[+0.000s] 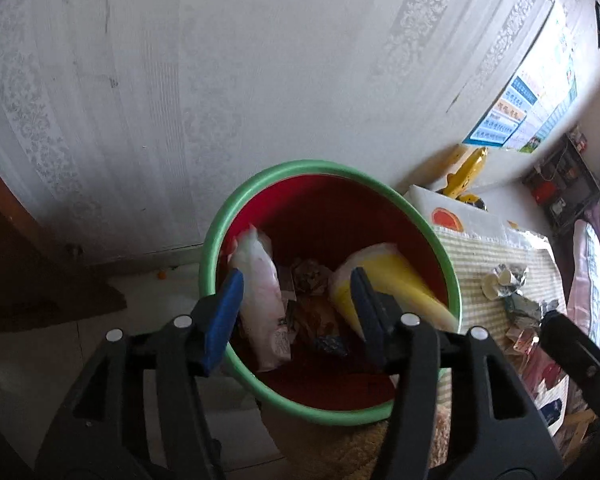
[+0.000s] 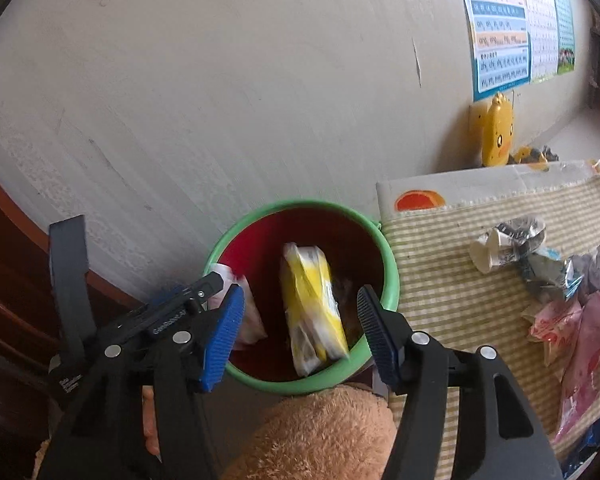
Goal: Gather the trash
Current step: 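Carry the tubes and yellow box over the green bucket and open both grippers, then grasp the large pink wrapper with the left gripper while the right gripper grasps the blue wrapper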
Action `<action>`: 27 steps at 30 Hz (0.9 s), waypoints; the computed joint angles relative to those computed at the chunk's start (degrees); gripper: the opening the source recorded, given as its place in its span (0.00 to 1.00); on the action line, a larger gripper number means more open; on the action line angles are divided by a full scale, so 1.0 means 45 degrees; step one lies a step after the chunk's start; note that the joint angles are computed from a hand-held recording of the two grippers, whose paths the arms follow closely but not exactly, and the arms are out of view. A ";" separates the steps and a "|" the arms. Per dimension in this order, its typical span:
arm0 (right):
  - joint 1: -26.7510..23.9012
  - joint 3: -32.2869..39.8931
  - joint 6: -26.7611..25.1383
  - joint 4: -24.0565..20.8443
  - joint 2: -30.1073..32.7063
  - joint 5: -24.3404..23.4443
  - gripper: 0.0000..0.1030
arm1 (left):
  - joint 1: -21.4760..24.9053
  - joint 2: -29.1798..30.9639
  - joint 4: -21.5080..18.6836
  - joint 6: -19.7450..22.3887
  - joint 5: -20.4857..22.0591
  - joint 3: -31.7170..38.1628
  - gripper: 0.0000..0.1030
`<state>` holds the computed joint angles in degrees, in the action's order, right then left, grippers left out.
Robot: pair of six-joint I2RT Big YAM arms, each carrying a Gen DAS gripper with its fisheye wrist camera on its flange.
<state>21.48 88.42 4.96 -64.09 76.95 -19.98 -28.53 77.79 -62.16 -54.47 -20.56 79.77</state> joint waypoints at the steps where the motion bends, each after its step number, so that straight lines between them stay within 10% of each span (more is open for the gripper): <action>1: -0.0163 -0.0125 -0.0125 -0.0138 -0.0143 0.0048 0.57 | -0.0058 0.0045 -0.0016 0.0022 -0.0015 0.0042 0.53; 7: -0.1873 -0.1496 -0.0413 -0.0574 -0.1368 0.0656 0.61 | -0.0426 0.0405 0.0063 0.0235 0.0214 0.0475 0.56; 19: -0.8858 -0.4040 0.1048 -0.0558 -0.2522 0.2648 0.72 | -0.1814 0.1677 -0.0090 0.0733 0.0937 0.2220 0.60; 27: -0.9171 -0.4702 0.0567 0.0124 -0.2386 0.1581 0.72 | -0.3200 0.3137 -0.0620 0.1186 0.1639 0.4118 0.66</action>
